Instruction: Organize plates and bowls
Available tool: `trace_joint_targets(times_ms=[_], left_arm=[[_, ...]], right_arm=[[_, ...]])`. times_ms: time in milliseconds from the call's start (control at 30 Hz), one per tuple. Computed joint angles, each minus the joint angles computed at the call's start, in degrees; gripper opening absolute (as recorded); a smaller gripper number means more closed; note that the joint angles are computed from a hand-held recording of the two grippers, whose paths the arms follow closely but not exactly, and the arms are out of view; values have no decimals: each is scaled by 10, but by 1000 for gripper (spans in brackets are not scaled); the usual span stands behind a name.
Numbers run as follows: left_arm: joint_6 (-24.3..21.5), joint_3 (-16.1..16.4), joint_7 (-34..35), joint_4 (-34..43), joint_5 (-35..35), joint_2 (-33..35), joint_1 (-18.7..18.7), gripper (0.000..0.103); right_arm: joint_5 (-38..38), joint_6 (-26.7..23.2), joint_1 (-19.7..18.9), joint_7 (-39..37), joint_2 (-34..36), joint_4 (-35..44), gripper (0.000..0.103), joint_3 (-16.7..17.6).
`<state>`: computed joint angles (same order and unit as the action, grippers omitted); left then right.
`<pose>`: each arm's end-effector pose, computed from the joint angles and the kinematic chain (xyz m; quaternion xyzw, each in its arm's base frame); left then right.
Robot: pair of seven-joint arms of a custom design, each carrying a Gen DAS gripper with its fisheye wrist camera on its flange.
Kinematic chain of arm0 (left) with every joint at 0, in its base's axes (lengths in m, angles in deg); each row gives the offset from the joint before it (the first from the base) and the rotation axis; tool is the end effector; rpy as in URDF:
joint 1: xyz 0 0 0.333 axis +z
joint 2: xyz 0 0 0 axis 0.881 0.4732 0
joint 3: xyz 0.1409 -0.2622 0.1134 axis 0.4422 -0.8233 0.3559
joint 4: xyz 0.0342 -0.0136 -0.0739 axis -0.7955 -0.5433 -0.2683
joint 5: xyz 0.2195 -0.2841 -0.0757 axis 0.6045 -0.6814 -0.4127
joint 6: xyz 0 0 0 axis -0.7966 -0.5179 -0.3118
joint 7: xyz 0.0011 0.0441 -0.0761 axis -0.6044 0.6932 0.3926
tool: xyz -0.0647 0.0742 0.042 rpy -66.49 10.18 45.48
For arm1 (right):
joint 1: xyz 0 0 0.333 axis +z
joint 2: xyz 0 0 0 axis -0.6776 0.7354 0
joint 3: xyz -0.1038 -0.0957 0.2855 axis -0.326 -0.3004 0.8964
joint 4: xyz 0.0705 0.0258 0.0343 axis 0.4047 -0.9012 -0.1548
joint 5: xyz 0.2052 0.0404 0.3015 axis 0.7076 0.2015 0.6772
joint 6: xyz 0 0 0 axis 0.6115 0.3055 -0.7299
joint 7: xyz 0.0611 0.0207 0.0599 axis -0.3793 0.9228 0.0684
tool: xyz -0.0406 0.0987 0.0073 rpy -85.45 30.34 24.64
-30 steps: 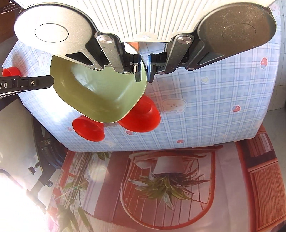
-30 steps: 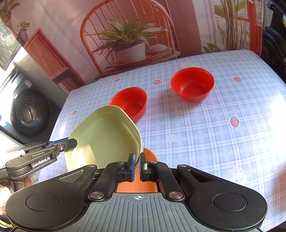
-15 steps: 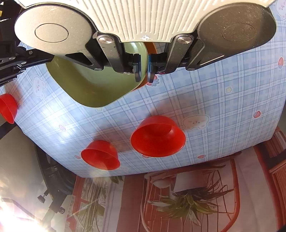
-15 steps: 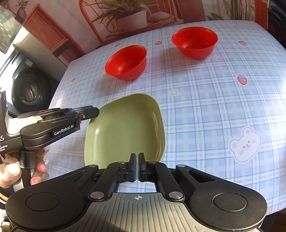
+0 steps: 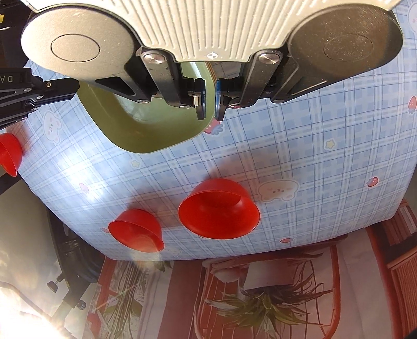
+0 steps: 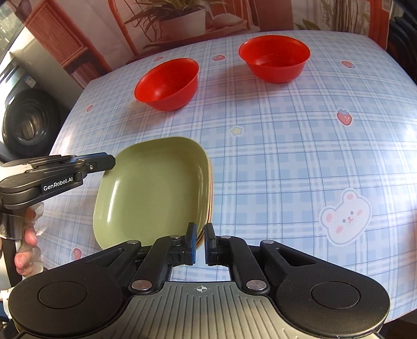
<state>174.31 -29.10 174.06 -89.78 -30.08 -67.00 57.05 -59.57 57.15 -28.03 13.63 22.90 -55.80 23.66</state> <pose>0.5070 -0.1176 0.3937 -0.5738 0.7541 -0.2719 0.1680 0.5021 0.1572 0.4555 -0.7016 0.6719 0.0146 0.2369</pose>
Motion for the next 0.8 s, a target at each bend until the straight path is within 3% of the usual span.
trace_joint_targets(times_ms=[100,133,200,267,333,733,800], left_arm=[[4,5,-25,-6,27,1,1,9],[1,-3,8,-4,-14,2,7,9],[1,-4,11,-3,-22,2,7,9],[-2,0,-5,-1,-7,2,5,9],[-2,-4,15,4,-38,-1,8,9],[43,34,102,58,-161,-26,-30,9],[47,33,102,74,-166,-16,-29,14]], right_arm=[[3,9,1,-3,0,-5,5,0],[5,8,1,-5,-1,-5,5,0],[9,-3,0,-1,0,0,6,-2],[21,-8,-1,-6,-2,5,9,-4],[45,2,-2,-29,-6,10,16,-7],[12,165,-14,-56,58,99,18,-8],[15,175,-17,-65,82,124,18,-6]])
